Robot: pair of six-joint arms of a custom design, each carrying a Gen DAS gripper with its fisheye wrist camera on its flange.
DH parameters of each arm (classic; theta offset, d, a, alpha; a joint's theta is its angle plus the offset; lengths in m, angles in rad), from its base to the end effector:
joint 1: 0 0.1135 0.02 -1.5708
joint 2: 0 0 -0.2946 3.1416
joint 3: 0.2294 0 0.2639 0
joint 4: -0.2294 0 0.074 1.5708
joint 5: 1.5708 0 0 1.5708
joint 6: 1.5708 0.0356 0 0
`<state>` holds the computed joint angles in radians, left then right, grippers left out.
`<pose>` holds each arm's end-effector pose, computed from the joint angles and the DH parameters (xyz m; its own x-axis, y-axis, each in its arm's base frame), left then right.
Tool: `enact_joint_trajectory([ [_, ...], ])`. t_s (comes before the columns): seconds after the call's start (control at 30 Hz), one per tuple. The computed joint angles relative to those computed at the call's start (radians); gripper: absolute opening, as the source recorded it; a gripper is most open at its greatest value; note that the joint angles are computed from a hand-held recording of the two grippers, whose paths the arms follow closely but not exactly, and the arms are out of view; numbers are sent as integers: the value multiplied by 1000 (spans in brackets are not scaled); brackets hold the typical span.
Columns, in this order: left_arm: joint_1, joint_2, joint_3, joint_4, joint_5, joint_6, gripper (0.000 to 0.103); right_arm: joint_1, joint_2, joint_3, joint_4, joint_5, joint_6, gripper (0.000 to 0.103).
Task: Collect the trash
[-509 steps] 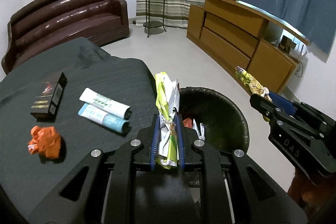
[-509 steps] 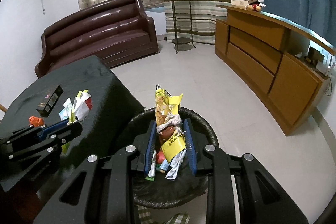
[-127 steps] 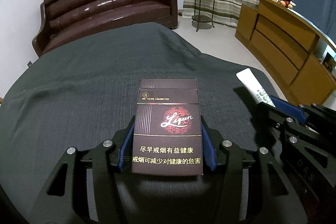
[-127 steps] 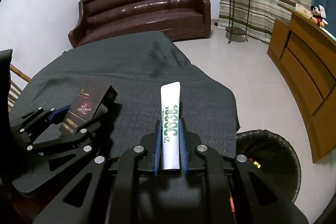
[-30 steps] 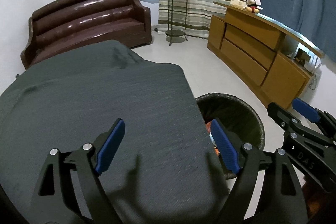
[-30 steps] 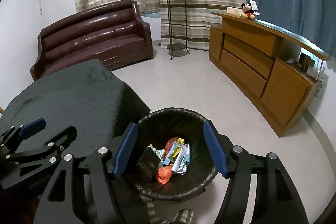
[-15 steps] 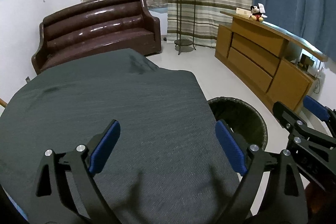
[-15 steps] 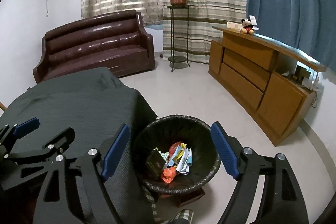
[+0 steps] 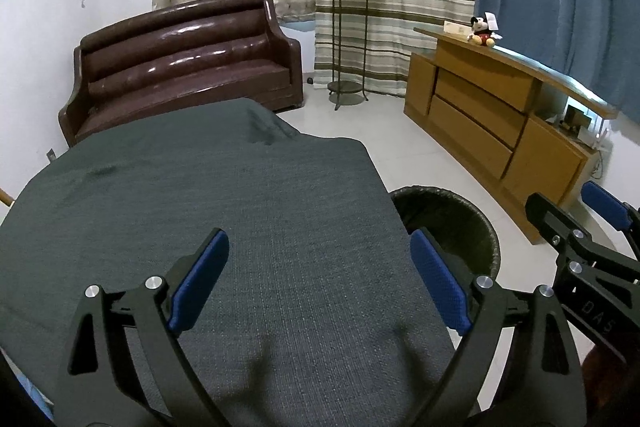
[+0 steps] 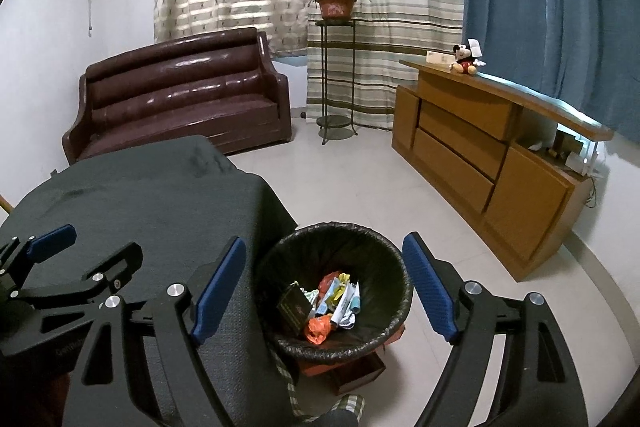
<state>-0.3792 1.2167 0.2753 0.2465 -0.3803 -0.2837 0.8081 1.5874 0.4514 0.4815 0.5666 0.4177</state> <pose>0.1906 -0.0617 0.1489 -0.5931 -0.0434 -0.8039 -0.0908 0.9958 0.0132 0.2004 0.1821 0.1369 -0.5125 -0.0409 -0.8577 -0.1180 0.9927 0.0232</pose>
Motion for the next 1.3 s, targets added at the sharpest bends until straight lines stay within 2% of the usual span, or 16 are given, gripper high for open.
enact_joint_trajectory([
  [1.3,-36,-5,6,-21,-15,-30,90,7,-2,-7,8,9,6,78],
])
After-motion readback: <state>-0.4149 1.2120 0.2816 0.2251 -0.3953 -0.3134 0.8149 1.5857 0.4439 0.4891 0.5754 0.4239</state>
